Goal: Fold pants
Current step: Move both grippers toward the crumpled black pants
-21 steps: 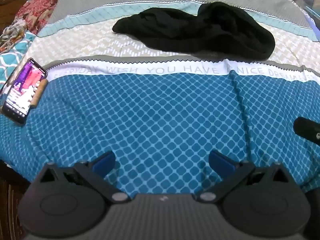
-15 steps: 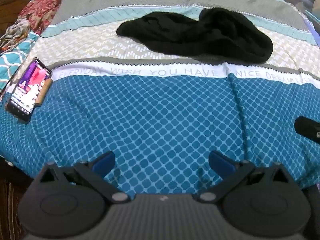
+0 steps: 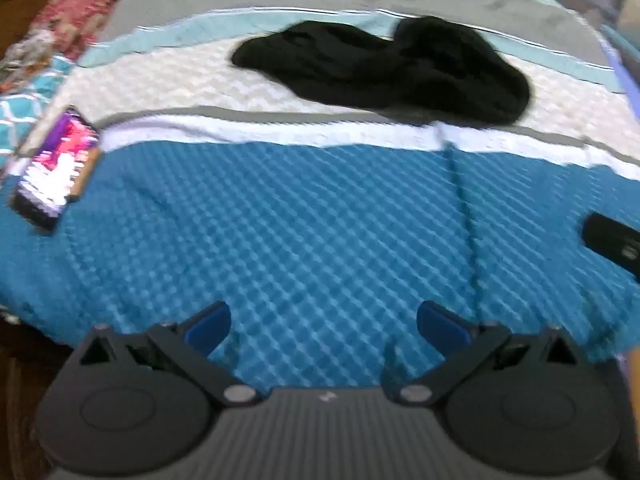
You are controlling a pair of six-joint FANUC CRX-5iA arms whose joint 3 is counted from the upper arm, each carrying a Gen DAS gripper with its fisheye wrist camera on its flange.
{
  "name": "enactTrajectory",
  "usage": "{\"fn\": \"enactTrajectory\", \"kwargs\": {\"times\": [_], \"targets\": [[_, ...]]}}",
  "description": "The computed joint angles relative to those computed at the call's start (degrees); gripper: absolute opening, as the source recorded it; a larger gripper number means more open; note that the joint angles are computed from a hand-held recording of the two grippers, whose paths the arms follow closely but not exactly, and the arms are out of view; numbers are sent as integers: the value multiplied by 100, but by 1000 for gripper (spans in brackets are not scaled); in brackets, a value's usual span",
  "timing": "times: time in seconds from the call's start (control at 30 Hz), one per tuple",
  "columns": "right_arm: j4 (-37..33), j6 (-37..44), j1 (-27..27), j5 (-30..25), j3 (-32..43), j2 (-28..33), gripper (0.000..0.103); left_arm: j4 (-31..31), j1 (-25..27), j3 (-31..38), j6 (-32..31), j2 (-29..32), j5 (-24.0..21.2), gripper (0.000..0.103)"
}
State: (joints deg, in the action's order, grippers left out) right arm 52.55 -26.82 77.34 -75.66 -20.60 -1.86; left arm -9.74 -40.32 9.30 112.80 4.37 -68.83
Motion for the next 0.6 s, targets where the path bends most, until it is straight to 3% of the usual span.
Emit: {"fn": "enactTrajectory", "kwargs": {"times": [0.13,0.3,0.37,0.5,0.6], "targets": [[106,5,-42,60,-80,12,101,751,317,-291,-593,-109,379,103],[183,403,-323,203,-76,72,59,1003,583,-836,-697,-421,940,103],[340,603,-510,362,-119,67,50,862,681,-900,-564,-485,1161,103],[933,1679,-1151,689,74,396,49,414,816,-970,-346,-557,1513,103],[1542,2859,-1777,1276,238,762,49,632,1093,-1043,-604,-520,1628,102]]}}
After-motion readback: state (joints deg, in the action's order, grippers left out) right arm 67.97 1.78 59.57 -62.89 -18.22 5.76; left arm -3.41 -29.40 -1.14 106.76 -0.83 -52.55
